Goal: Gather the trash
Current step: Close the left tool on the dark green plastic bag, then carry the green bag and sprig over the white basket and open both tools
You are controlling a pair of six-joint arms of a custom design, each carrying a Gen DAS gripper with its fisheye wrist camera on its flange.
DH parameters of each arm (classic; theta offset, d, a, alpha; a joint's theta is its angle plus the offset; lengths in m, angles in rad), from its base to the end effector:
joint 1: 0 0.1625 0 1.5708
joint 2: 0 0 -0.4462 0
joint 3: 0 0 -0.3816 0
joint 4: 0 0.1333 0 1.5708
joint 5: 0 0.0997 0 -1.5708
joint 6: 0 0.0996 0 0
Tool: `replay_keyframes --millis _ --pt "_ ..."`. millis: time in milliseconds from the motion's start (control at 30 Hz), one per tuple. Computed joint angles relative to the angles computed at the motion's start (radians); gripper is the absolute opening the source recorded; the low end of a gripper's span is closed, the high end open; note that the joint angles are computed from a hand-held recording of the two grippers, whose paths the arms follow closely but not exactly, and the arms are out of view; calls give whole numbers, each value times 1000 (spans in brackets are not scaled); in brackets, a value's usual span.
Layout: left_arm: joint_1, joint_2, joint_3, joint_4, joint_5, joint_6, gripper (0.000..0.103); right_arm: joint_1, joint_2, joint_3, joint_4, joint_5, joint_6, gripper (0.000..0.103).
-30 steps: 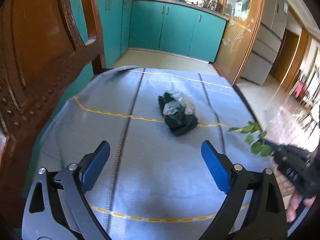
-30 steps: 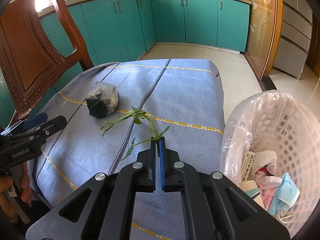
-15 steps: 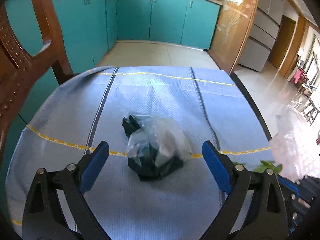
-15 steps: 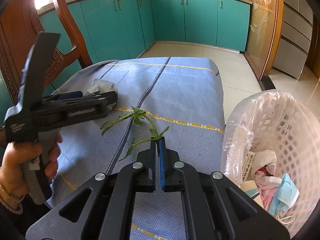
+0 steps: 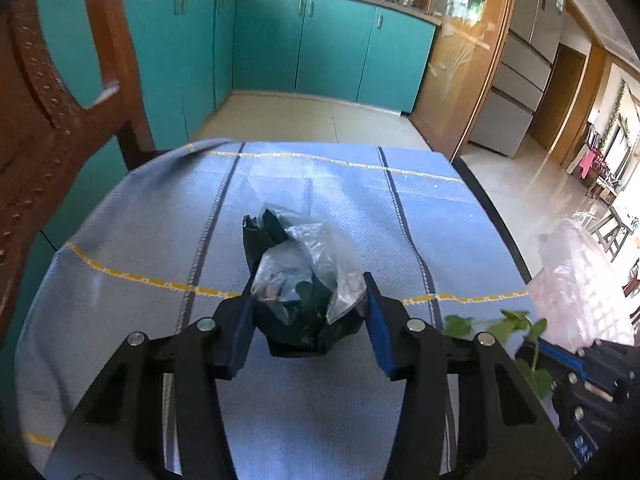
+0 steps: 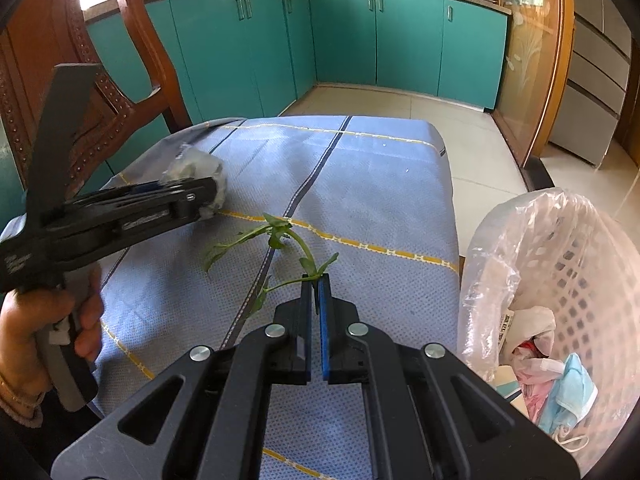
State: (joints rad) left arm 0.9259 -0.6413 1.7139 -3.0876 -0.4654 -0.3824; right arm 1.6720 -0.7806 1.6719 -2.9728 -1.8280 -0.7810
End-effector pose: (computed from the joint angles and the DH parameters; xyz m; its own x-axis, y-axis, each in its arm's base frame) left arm -0.2125 -0.6524 0.0967 -0.7495 -0.3037 -0.5883 0.2836 0.6556 -0.6998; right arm 0.1772 -0.6764 0.1444 -0.6302 -0.5926 0.5017 -0.7488 0.6347 -0.1909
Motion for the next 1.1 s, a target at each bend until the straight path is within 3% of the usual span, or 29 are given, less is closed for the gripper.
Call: replay_keyframes --millis 167,300,500,600,833,1100 --pt "-59 11 38 -115 133 99 50 1 -9 8 -6 13 -2 4" --pt "-95 6 86 -192 190 116 50 0 -15 17 -17 19 -12 4" --pt "-132 -14 159 -177 241 47 49 -5 -39 35 -30 48 -17 4" --pt "-162 -30 199 -109 275 -49 49 -9 -54 50 -44 72 -19 4" --pt "-198 -56 250 97 265 -281 49 -21 -95 91 -65 135 -46 4" --pt "-231 -21 222 56 239 -231 49 -60 -150 122 -121 213 -42 4"
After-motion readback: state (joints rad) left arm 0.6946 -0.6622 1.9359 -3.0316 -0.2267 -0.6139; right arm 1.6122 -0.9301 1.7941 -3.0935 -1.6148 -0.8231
